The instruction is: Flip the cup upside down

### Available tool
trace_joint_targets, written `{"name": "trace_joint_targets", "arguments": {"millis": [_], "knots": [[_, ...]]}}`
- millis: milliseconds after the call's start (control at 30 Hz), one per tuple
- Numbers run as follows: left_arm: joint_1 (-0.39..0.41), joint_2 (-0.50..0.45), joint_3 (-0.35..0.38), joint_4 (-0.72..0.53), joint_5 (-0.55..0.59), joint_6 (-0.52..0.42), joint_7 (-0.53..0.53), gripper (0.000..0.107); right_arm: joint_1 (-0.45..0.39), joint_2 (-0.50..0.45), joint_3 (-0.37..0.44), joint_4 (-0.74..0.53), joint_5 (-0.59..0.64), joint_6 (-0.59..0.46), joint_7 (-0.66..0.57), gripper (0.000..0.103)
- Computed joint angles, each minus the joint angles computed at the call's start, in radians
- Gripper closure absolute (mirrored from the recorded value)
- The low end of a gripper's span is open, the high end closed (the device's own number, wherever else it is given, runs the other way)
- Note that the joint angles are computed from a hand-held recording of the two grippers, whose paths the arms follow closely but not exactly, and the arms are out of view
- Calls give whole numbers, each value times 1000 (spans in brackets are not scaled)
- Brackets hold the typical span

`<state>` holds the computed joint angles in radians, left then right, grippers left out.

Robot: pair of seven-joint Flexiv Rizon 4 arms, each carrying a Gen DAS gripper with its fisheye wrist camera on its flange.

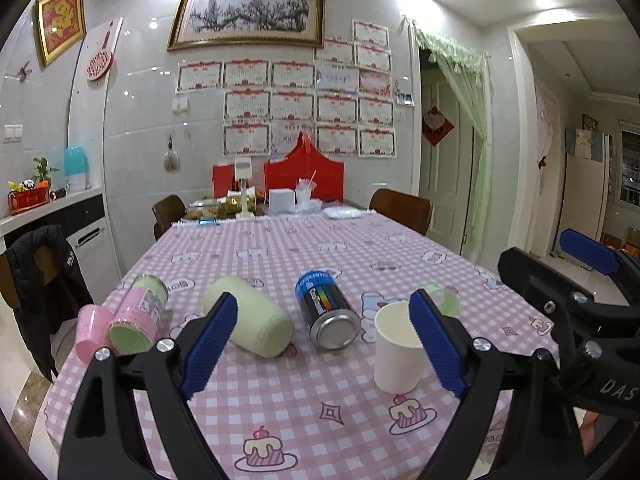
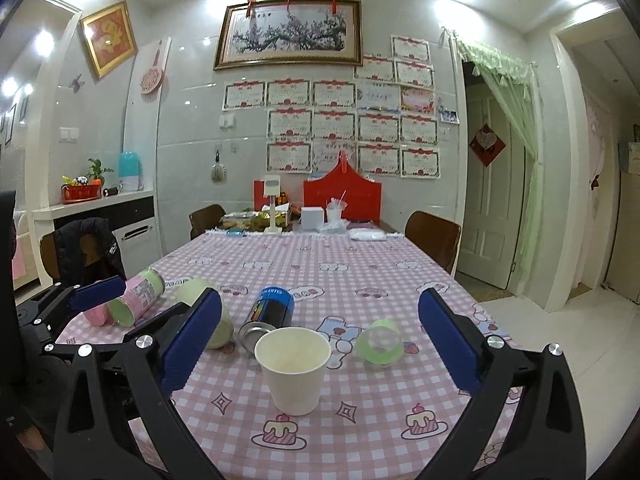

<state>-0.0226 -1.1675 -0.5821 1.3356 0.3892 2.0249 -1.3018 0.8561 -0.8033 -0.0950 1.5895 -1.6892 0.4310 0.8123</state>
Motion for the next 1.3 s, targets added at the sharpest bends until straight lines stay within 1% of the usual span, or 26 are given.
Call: {"name": "trace_joint_targets", "arguments": {"millis": [67,167,300,433,567,767,1300], "knots": [[-7,3,10,-1,-2,16,-2,20,8,1,-1,2,4,-18,1,8],[-29,11,45,-5,-14,51,-16,20,15,1,-1,6,4,-38,9,8],[-33,8,52,-20,7,61,-51,20,30,-1,-1,8,9,-78,11,8],[-49,13,84,-29,3,78,-81,20,37,-7,-4,3,12,-100,6,8],[-47,14,88,-35,23,84,-116,20,44,-10,-3,4,14,-121,10,8],[-45,16,98,-45,52,90,-162,20,46,-14,-3,4,15,-127,15,8],[-63,20,126,-64,68,92,-199,20,52,-15,0,13,27,-144,34,8]]}}
